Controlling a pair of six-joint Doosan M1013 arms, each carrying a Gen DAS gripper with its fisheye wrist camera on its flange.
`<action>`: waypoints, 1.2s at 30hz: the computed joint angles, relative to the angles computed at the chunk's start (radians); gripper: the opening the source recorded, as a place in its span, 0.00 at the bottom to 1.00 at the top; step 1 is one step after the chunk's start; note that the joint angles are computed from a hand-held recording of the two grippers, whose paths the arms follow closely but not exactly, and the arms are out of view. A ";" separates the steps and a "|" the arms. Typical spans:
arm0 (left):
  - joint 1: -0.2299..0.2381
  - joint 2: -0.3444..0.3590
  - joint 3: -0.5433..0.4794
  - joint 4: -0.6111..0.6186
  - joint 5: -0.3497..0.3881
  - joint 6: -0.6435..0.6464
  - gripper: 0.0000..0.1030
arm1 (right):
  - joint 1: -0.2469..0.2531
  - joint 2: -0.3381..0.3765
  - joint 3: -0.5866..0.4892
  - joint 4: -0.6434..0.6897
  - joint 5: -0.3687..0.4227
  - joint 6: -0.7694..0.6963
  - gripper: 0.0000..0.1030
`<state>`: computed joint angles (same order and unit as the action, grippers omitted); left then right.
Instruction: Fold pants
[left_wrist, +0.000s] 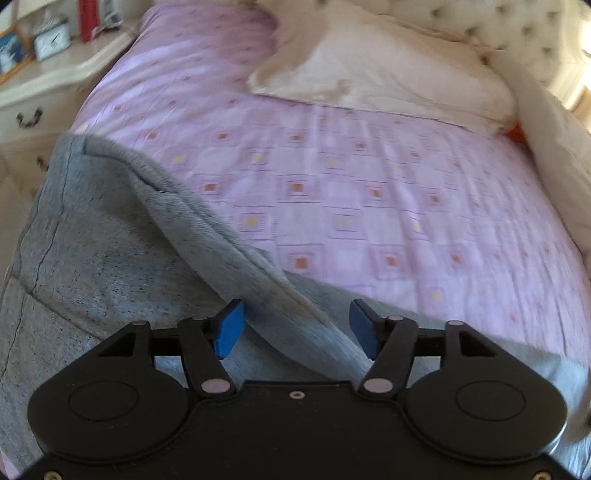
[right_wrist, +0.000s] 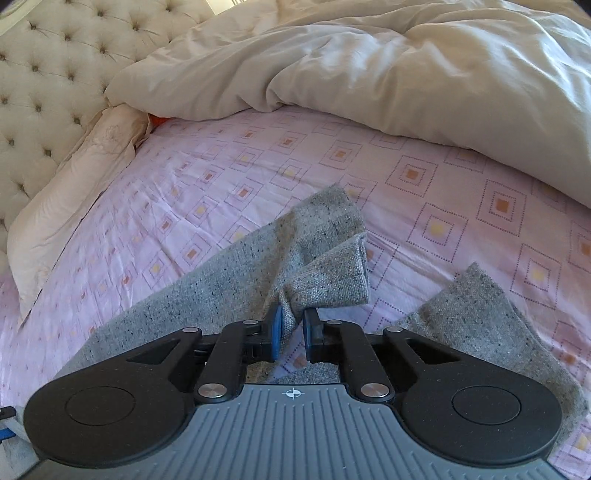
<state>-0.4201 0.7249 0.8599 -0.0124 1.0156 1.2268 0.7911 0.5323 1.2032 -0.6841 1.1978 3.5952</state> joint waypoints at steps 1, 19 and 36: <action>0.001 0.015 -0.023 0.005 0.026 -0.018 0.64 | 0.001 0.001 -0.001 0.002 0.003 -0.005 0.12; -0.005 0.001 -0.061 0.014 -0.073 0.066 0.11 | -0.008 -0.012 -0.084 -0.246 -0.009 -0.101 0.11; 0.011 -0.306 0.502 -0.121 -0.256 0.242 0.11 | 0.118 -0.034 0.033 -0.021 0.177 0.084 0.11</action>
